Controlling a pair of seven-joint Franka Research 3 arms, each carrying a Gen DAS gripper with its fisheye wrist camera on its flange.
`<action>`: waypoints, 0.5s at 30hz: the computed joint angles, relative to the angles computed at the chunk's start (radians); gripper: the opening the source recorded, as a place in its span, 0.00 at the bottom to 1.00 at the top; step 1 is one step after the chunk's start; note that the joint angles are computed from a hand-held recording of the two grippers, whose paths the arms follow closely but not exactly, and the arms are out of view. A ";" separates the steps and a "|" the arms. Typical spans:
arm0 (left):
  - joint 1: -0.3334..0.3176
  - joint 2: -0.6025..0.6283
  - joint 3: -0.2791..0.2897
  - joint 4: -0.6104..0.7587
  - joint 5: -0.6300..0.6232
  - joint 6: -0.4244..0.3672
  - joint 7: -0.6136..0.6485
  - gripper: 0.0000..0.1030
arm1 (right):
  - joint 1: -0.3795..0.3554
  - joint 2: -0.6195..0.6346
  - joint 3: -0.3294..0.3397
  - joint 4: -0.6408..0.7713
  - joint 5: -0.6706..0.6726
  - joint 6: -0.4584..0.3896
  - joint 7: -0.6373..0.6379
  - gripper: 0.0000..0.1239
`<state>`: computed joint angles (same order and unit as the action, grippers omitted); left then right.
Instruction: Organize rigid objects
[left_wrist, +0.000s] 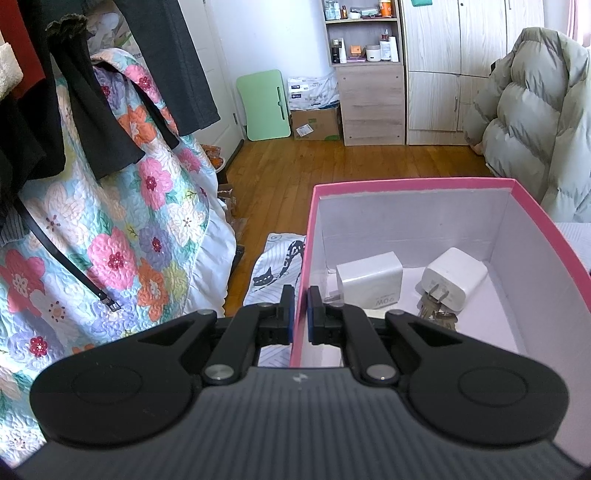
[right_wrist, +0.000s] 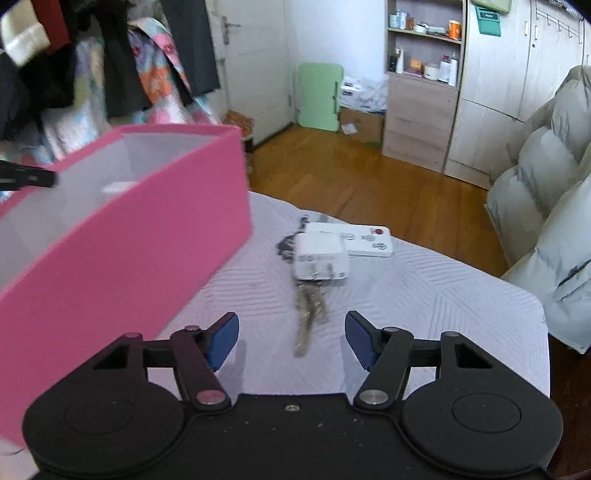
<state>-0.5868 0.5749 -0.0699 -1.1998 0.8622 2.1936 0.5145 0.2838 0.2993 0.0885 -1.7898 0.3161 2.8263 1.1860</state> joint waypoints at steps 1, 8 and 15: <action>0.000 -0.001 0.000 -0.001 0.000 0.000 0.001 0.05 | 0.019 0.023 -0.023 0.022 -0.037 0.002 0.035 0.55; 0.002 -0.002 0.000 -0.004 -0.001 0.005 -0.003 0.05 | 0.011 0.093 -0.014 0.079 -0.040 0.015 0.064 0.19; 0.001 -0.003 0.000 -0.005 0.001 0.002 0.002 0.06 | -0.019 -0.009 0.051 -0.070 0.048 0.130 -0.024 0.08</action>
